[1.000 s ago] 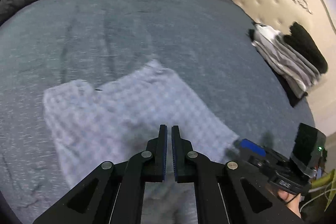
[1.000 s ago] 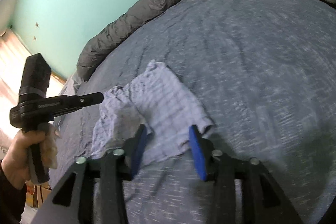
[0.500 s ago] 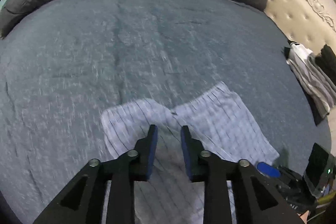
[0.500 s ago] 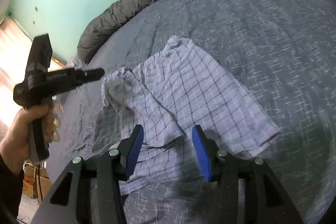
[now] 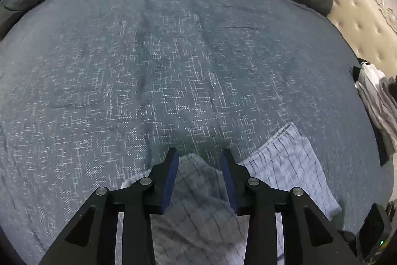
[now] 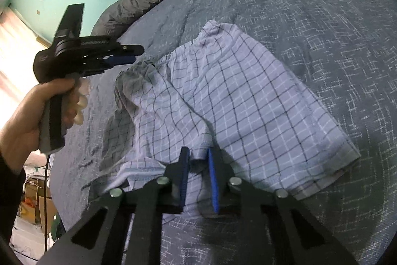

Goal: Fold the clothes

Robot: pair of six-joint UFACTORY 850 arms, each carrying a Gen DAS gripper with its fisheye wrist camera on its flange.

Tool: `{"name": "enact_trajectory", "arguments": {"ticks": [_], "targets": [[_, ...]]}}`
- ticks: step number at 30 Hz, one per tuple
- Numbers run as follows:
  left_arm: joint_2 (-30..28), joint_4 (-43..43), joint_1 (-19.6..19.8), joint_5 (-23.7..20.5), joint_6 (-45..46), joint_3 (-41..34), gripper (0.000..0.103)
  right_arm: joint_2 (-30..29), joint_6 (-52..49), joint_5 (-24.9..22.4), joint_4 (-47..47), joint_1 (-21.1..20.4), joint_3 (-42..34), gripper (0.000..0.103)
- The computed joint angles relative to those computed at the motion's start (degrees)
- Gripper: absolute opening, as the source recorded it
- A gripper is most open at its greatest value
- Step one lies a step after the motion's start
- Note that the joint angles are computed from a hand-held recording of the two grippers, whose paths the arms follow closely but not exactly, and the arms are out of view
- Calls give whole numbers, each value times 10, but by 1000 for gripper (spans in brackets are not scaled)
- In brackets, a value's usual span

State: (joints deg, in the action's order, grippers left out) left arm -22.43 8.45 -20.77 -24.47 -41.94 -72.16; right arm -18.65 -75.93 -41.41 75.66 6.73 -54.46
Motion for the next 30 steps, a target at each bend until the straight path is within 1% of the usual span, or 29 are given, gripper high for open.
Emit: {"name": "enact_trajectory", "arguments": {"ticks": [4, 8, 9, 10, 12, 15, 17, 20, 24, 27, 30], "targets": [[-18, -15, 5, -12, 17, -13, 38, -1, -7, -13, 6, -4, -1, 8], [-24, -14, 3, -11, 17, -16, 38, -1, -14, -20, 8, -4, -2, 5], [-26, -17, 3, -12, 22, -17, 36, 0, -15, -20, 9, -4, -2, 5], [-27, -20, 3, -14, 27, -18, 29, 1, -15, -20, 9, -4, -2, 5], [-29, -18, 2, -15, 26, -20, 23, 2, -16, -21, 10, -6, -1, 5], [-31, -27, 2, -17, 36, -22, 10, 3, -16, -21, 9, -8, 0, 5], [-32, -3, -2, -22, 24, -26, 8, 4, -16, -22, 10, -10, 1, 5], [-19, 21, -5, -9, 2, -20, 7, 8, -21, -27, 15, -15, 3, 5], [7, 80, -17, 3, -52, -13, 7, 13, -37, -35, 31, -23, 9, 4], [12, 106, -26, 3, -71, -23, 7, 21, -47, -44, 41, -32, 16, 2], [17, 126, -36, -6, -86, -34, 7, 30, -59, -53, 49, -39, 22, 2]]}}
